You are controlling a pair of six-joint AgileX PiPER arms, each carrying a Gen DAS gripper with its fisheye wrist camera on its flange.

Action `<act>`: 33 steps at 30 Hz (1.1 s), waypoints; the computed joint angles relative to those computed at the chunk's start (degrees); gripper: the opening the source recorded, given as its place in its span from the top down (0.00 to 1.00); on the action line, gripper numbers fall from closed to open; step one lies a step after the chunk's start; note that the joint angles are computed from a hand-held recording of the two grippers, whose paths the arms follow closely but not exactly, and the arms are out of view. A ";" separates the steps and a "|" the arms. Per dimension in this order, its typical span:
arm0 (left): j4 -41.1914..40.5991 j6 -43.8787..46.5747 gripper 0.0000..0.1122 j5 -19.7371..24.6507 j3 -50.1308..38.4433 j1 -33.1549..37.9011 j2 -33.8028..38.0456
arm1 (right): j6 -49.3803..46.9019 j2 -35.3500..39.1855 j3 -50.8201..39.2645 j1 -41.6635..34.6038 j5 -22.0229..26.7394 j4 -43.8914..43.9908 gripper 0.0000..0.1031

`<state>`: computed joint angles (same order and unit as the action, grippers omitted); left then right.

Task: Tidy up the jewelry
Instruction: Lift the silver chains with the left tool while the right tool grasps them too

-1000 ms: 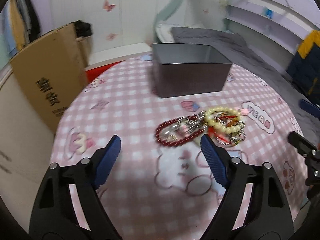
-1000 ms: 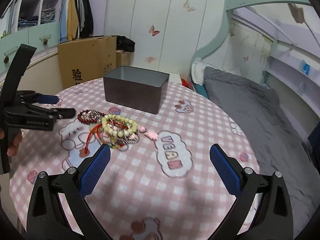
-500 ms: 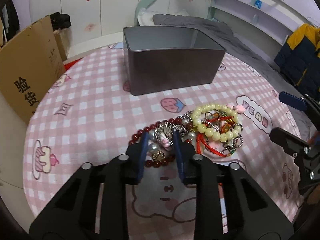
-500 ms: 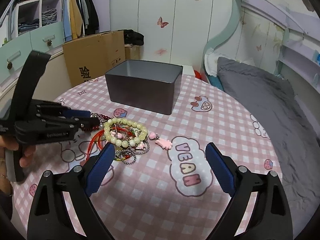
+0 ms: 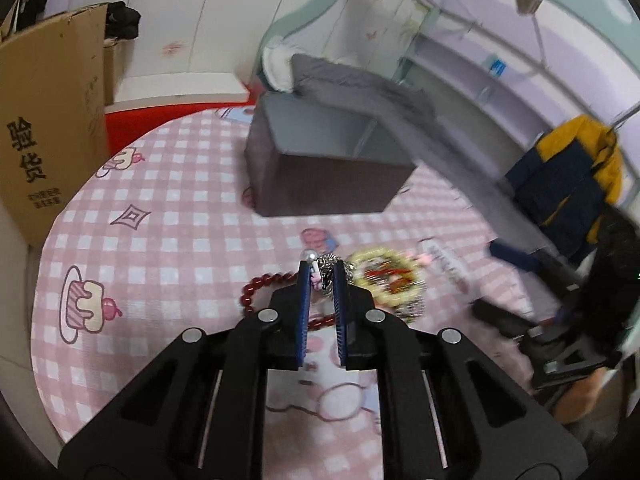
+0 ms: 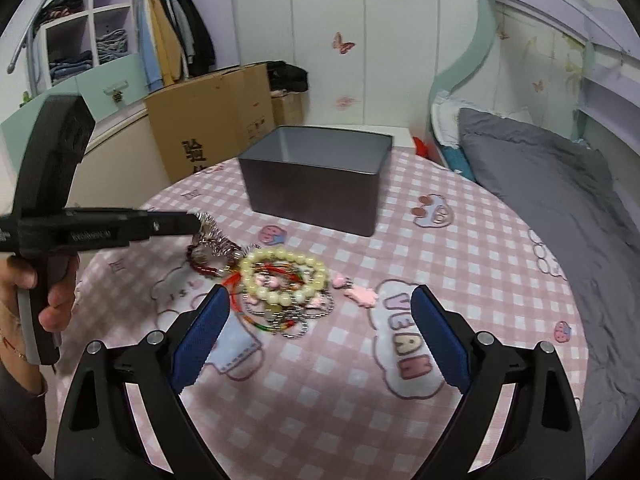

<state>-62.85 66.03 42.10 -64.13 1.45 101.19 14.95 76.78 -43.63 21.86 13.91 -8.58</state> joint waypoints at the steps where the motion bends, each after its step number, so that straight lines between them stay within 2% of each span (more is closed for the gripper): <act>1: -0.57 0.28 0.90 1.19 0.02 0.59 -0.53 | -1.09 0.66 -0.60 0.56 0.20 0.77 0.15; 4: -2.05 1.53 0.90 4.78 0.48 2.33 -1.96 | -5.48 2.97 -2.61 1.92 0.10 3.94 0.15; 8: -2.41 2.07 0.90 6.13 1.26 2.57 -4.16 | -14.90 7.60 -6.53 4.05 0.47 11.17 0.30; 11: -2.52 2.27 0.90 7.42 1.56 3.06 -4.93 | -14.99 11.12 -9.81 6.38 0.66 9.63 0.41; 13: -2.80 2.36 0.90 8.19 1.79 3.46 -5.33 | -15.54 12.97 -11.73 7.23 0.94 9.70 0.44; 14: -3.02 2.77 0.90 8.52 2.00 3.81 -5.29 | -17.22 13.68 -12.45 7.24 0.96 11.32 0.49; 15: -3.00 2.81 0.90 9.04 1.95 4.10 -5.25 | -18.60 14.66 -13.51 7.33 1.30 12.43 0.58; 16: -3.01 2.99 0.90 9.50 2.01 4.46 -5.18 | -19.06 15.04 -14.04 7.28 1.70 12.66 0.60; 18: -2.89 3.13 0.90 9.88 2.17 4.83 -5.25 | -20.52 16.02 -15.10 7.14 2.26 13.71 0.74; 19: -3.01 3.19 0.90 10.53 2.11 5.13 -5.05 | -21.93 16.60 -15.69 6.89 2.77 14.95 0.78; 20: -3.10 3.24 0.90 10.85 2.17 5.29 -4.98 | -24.37 17.21 -16.15 6.42 2.90 17.32 0.87; 22: -3.16 3.45 0.90 10.13 2.60 5.24 -5.02 | -25.12 17.05 -16.07 5.96 2.97 18.40 0.97; 26: -3.36 3.58 0.90 10.44 2.61 5.88 -3.71 | -21.95 14.45 -14.10 5.39 0.64 16.99 0.97; 28: -3.17 3.38 0.90 11.59 2.16 6.15 -2.32 | -15.70 13.34 -13.52 6.00 0.41 10.94 0.97; 33: -3.06 3.68 0.86 10.06 3.20 4.80 -1.40 | -7.15 10.30 -12.88 6.66 0.60 2.71 0.97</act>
